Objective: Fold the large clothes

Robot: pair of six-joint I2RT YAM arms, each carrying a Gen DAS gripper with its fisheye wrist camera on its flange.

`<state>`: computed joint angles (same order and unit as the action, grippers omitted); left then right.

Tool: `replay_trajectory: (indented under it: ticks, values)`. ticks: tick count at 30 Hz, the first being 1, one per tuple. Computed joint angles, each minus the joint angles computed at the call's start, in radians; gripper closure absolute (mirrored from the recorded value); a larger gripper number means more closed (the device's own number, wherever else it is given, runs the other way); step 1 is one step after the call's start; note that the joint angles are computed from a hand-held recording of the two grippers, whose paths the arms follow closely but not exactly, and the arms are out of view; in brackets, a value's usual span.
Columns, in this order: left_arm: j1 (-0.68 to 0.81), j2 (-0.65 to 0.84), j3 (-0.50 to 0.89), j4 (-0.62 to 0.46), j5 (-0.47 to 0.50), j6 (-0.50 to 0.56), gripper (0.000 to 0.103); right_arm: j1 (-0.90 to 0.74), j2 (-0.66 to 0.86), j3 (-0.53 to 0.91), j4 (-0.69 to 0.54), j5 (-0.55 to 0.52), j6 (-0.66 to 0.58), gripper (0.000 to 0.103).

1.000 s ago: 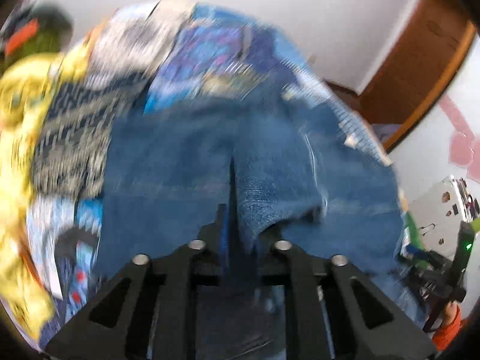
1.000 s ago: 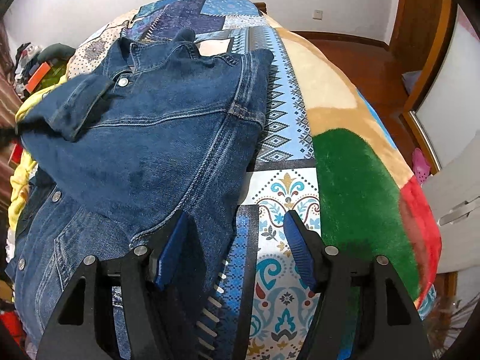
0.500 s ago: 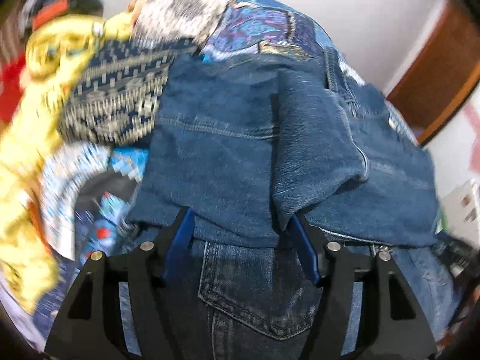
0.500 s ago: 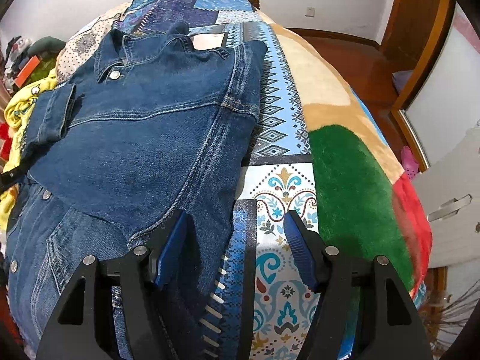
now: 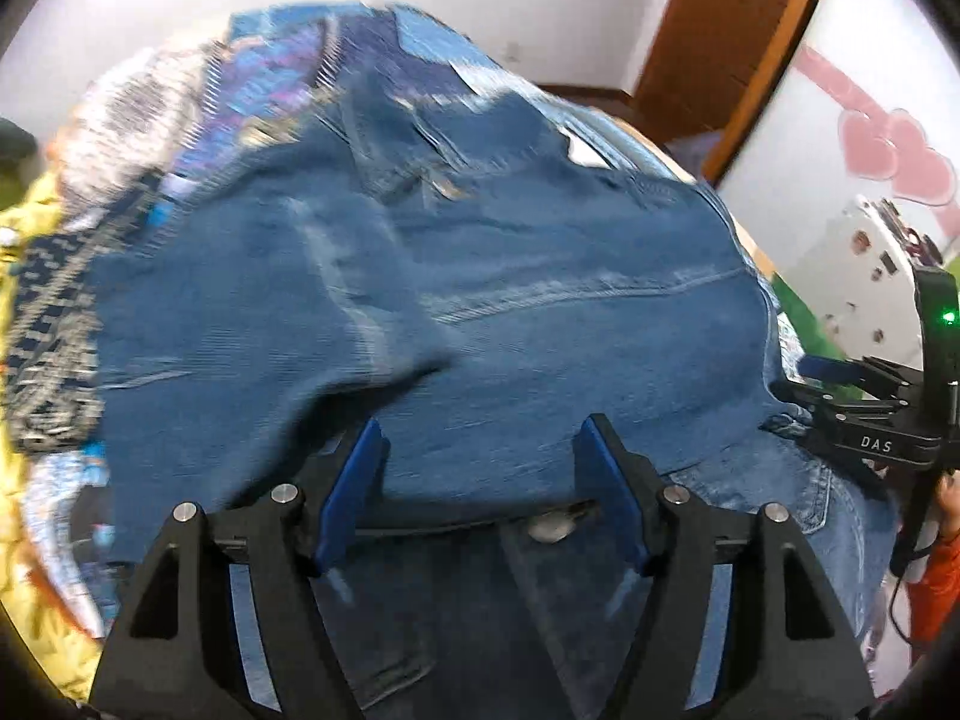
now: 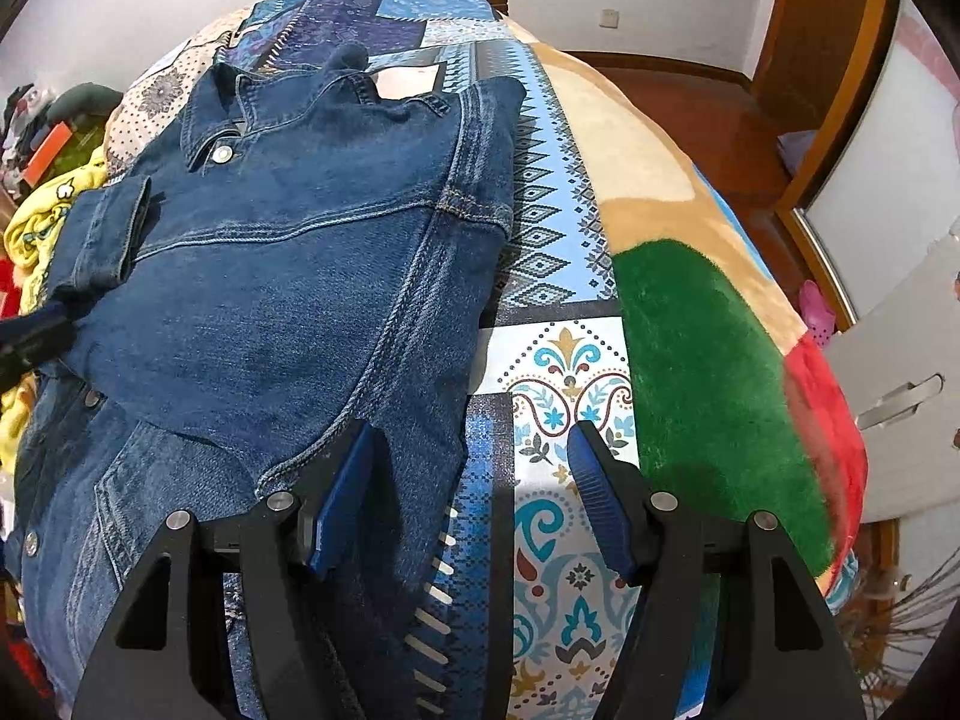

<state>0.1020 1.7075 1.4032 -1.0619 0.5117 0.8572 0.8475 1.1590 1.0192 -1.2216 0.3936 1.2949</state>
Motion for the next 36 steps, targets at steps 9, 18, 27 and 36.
replay_trajectory:
  ticks: [9, 18, 27, 36]
  values:
    - [0.000, 0.081, 0.055, 0.197, -0.081, -0.271, 0.035, -0.002, -0.015, -0.017, 0.014, 0.001, -0.008, 0.035]
    - [0.237, 0.237, 0.247, 0.205, -0.121, -0.396, 0.036, -0.008, -0.022, -0.023, 0.013, 0.003, -0.016, 0.031]
    - [0.397, 0.435, 0.549, 0.040, -0.102, -0.362, 0.036, -0.069, -0.007, 0.035, -0.004, -0.015, -0.097, 0.030]
    - [0.327, 0.749, 1.158, -0.319, -0.043, -0.324, 0.031, -0.242, -0.020, 0.123, 0.095, 0.000, -0.284, 0.030]
